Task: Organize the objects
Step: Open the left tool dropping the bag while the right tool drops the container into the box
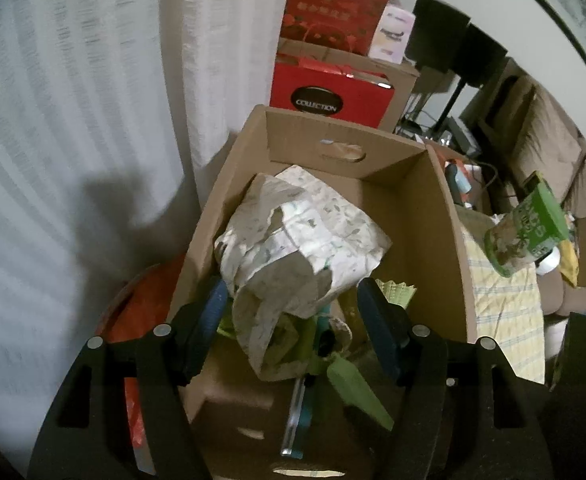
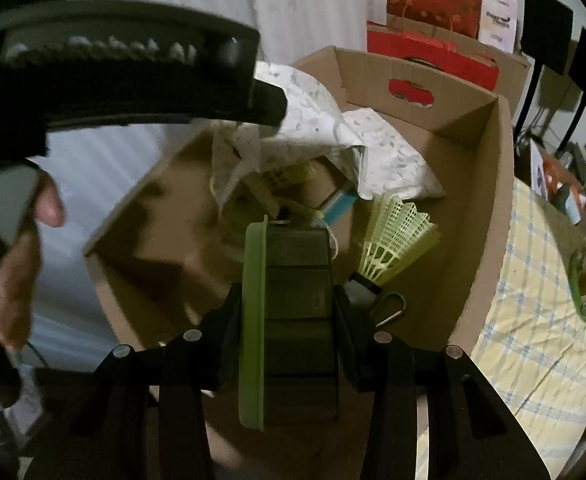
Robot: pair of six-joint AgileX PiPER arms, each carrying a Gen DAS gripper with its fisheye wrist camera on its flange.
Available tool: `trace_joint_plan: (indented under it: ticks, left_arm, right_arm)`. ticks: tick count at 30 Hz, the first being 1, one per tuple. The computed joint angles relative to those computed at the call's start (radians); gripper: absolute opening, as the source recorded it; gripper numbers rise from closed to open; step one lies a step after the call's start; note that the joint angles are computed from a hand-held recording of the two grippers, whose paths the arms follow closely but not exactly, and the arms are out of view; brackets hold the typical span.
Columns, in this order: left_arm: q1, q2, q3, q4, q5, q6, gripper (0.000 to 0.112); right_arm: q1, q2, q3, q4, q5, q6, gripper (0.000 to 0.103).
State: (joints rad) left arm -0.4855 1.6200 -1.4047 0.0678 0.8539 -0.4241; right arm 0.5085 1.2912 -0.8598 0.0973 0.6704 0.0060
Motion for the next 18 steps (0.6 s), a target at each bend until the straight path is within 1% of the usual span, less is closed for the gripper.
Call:
trace_joint_plan:
  ticks: [5, 9, 11, 13, 18]
  left_arm:
    - [0.014, -0.031, 0.057, -0.016, -0.03, -0.004, 0.065]
    - [0.049, -0.065, 0.103, -0.061, -0.062, 0.014, 0.065]
    - [0.061, -0.078, 0.112, -0.074, -0.068, 0.023, 0.065]
    - [0.068, -0.087, 0.116, -0.081, -0.071, 0.026, 0.065]
    - [0.067, -0.104, 0.126, -0.077, -0.072, 0.022, 0.065]
  right_arm:
    - [0.067, 0.011, 0.007, -0.17, -0.017, 0.147, 0.043]
    - [0.121, 0.023, 0.02, -0.298, -0.025, 0.259, 0.043]
    - [0.145, 0.036, 0.024, -0.348, -0.029, 0.303, 0.045]
    - [0.152, 0.033, 0.026, -0.362, -0.028, 0.317, 0.044]
    - [0.112, 0.012, 0.025, -0.257, -0.023, 0.225, 0.047]
